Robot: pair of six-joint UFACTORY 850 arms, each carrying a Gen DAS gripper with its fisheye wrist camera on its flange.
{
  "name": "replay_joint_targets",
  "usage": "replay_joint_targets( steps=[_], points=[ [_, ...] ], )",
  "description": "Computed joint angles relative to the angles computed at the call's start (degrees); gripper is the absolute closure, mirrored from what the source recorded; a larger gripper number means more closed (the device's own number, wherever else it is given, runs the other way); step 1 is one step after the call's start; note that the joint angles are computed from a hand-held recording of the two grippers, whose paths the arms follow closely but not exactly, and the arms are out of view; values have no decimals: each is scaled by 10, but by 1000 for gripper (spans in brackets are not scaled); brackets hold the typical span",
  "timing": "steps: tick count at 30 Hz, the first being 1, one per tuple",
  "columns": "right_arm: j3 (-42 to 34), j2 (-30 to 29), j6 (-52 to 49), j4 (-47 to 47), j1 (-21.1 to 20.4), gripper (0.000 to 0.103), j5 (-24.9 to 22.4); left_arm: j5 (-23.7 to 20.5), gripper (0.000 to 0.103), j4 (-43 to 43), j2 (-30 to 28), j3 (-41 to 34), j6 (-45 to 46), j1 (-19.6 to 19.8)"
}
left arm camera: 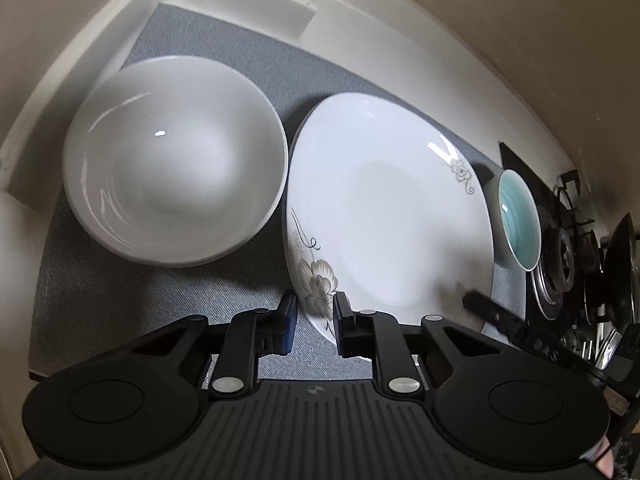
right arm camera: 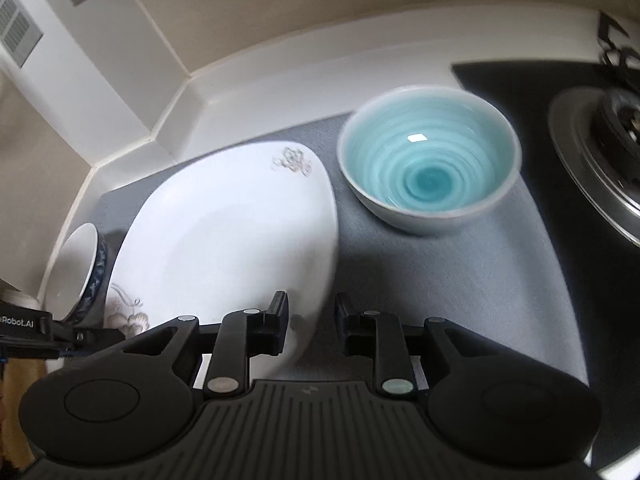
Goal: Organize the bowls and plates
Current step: 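Move both grippers to the terracotta plate and grasp its rim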
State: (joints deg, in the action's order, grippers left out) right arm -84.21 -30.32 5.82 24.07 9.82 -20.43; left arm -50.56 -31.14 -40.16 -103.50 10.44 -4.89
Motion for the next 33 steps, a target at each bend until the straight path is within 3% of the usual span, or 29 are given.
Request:
replay_joint_targets(
  steps=[1,3,4,5,6,8,11,16,18,21,23,27,31,33],
  points=[
    [4,4,-13,19,-2,66,-9,2,84,-7,-1,1,4,1],
    [12,10,-53,67,-5,65,-16,4,84,-18,-1,4,9,3],
    [16,12,-67,78,-4,69,-11,4,84,-17,-2,4,10,2],
    [23,16,-86,91,-2,84,3,2,84,-11,-4,2,8,1],
    [27,19,-83,80,2,87,17,2,85,-10,-5,2,5,0],
    [22,15,-49,34,7,87,24,8,84,-5,-2,7,11,-1],
    [15,7,-61,55,3,87,25,21,83,-2,5,18,21,-4],
    [2,6,-49,57,-2,83,-16,16,84,4,9,17,4,-3],
    [19,24,-88,81,0,80,-20,14,82,1,18,23,-2,0],
    [45,49,-112,38,13,79,-40,28,65,35,44,40,4,-8],
    [57,56,-151,71,17,79,-73,54,40,98,64,56,-7,-24],
    [68,55,-245,138,24,78,-124,57,36,137,76,63,6,-42],
    [66,51,-201,72,28,93,-132,50,16,124,78,65,38,-52],
    [66,51,-149,21,24,95,-121,54,14,130,80,68,46,-59]
  ],
)
